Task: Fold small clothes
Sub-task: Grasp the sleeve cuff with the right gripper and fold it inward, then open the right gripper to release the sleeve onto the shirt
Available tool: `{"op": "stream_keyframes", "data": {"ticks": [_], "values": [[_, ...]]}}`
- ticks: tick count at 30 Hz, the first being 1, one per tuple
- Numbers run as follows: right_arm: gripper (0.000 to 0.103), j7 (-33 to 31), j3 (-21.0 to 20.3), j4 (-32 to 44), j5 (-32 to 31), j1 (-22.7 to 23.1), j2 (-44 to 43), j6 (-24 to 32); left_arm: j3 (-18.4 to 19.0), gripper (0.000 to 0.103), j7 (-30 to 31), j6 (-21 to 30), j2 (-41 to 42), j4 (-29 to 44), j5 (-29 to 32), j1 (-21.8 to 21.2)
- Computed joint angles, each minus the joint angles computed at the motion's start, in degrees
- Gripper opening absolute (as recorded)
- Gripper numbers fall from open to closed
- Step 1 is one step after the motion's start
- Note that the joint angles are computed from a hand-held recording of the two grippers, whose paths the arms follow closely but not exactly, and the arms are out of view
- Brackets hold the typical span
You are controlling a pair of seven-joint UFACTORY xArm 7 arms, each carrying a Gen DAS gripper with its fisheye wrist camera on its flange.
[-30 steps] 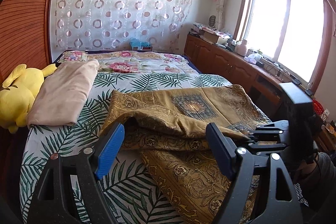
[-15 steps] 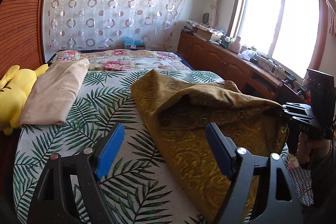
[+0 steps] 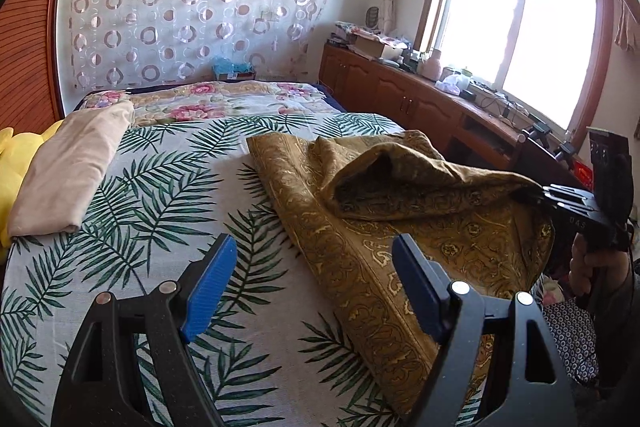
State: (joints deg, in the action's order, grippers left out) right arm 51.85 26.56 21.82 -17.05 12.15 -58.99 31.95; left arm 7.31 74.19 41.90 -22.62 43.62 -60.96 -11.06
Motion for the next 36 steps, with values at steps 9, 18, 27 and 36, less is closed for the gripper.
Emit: {"op": "stream_keyframes", "data": {"ticks": [9, 18, 27, 36], "values": [[0.005, 2.6, 1.4, 1.0, -0.6, 0.2, 5.8, 2.8, -0.3, 0.080, -0.3, -0.4, -0.5, -0.8, 0.8, -0.2], [0.010, 3.1, 0.2, 3.7, -1.6, 1.7, 5.7, 3.8, -0.3, 0.080, -0.8, -0.6, -0.8, -1.0, 1.2, -0.6], [0.034, 0.8, 0.2, 4.5, -2.0, 1.5, 4.7, 1.0, -0.2, 0.080, -1.3, -0.5, -1.4, -1.3, 1.6, -0.9], [0.040, -4.2, 0.0, 10.7, -5.0, -3.9, 20.6, -8.9, 0.2, 0.080, -1.7, -0.8, -1.2, -1.3, 1.8, -1.2]]}}
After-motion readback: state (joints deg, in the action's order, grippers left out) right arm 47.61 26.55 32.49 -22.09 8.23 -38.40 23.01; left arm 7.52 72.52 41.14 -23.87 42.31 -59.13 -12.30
